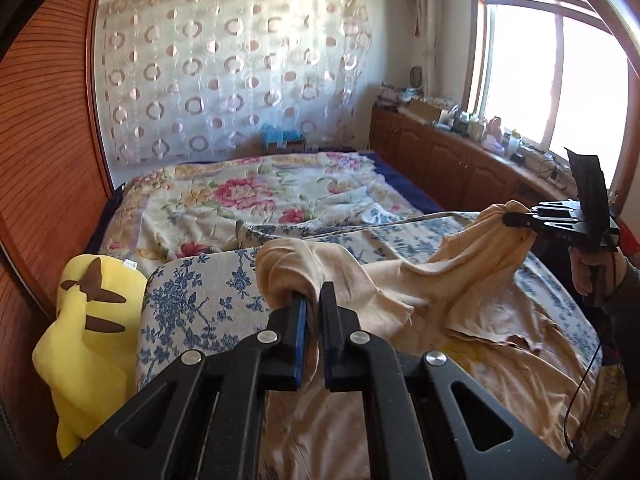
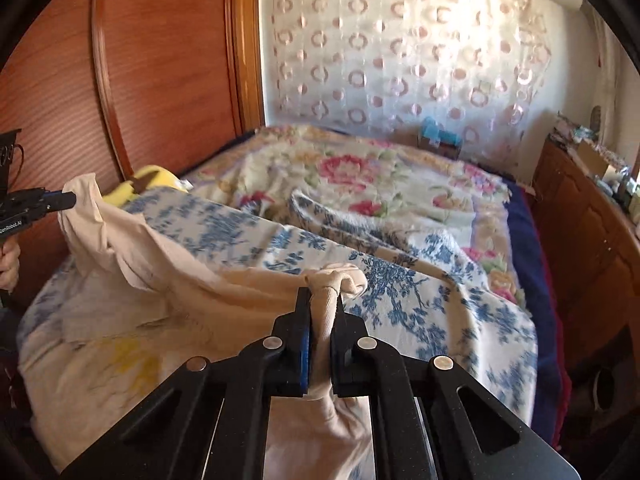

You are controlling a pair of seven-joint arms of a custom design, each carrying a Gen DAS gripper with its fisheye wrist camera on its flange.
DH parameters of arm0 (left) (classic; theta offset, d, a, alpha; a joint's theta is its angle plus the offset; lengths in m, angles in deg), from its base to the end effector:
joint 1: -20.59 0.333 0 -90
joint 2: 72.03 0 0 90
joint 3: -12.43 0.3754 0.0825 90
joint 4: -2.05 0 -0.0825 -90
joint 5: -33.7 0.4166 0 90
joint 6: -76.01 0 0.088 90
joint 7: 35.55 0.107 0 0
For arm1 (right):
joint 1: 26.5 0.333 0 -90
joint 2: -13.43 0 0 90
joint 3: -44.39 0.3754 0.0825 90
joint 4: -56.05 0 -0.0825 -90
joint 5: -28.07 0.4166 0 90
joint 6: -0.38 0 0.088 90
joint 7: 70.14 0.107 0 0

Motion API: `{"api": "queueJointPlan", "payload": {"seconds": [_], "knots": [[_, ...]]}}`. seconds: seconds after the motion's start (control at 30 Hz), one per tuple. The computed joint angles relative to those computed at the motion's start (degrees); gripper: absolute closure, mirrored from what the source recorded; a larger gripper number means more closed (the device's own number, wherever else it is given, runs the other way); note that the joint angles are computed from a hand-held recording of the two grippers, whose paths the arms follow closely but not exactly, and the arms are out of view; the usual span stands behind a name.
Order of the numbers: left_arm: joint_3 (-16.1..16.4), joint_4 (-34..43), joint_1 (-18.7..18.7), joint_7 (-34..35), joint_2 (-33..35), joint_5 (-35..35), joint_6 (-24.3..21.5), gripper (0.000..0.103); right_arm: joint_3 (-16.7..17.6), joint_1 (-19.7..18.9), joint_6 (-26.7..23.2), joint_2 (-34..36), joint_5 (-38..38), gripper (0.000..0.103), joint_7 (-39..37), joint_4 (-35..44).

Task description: Fold small clothes

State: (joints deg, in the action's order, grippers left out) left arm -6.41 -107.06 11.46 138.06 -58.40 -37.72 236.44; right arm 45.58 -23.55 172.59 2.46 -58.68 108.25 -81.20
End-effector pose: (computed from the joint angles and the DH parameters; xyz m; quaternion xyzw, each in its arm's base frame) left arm 0.6285 -0.2647 0.4692 -0.3194 0.8247 -0.4500 0.1238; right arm 0.4852 0.1082 0.4705 -0.6234 0.6382 -0.3462 0.2901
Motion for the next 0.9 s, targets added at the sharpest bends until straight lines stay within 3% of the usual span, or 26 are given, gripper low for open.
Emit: {"api": "queueJointPlan", "payload": {"seconds": [0.07,0.2,0.3,0.43,0.53,0.63,0.8,0.9], "knots": [[-0.5,-4.4,1.6,5.8,-4.3,-6.5,-1.8,0.095,0.8,0.4,-0.4,-4.9,-1.7,0.096,2.6,-4.0],[2.4,-12.4,0.7,14.0,-11.0,-14.9,-3.8,0.095,2.8,2.0,-2.0,-13.6,0.7,0.096,3.3,-12.3],[5.2,-17.4,-0.2,15.2,-15.0,-17.1,-6.0,0.095,4.8,3.8,-3.6,-20.6,8.1,0.096,-1.0,-19.0],[7.8,-22.6,-1.0,16.5,-19.1,-17.7,-9.2,0.095,6.1,10.6,-9.8,-29.8,22.8,0.096,-11.9,-26.6],[8.6,-24.6,-1.3,16.4,-20.2,-17.4,-9.6,0.095,6.4,13.5,-11.2,-33.9,30.4,0.096,-14.6,-29.9],[8.5,-26.1,-1.8,17.2,-20.0,-16.6,-7.6,0.095,7.5,15.9,-13.0,-36.2,36.5,0.096,-16.8,-31.5],[8.1,-27.5,-2.3,14.9,-17.8,-12.5,-4.0,0.093,10.1,14.8,-13.2,-33.4,42.1,0.096,-18.9,-31.6],[8.7,-27.8,-1.8,14.2,-17.4,-12.3,-4.9,0.079,11.0,13.4,-13.0,-30.5,44.9,0.096,-21.2,-30.7]]}}
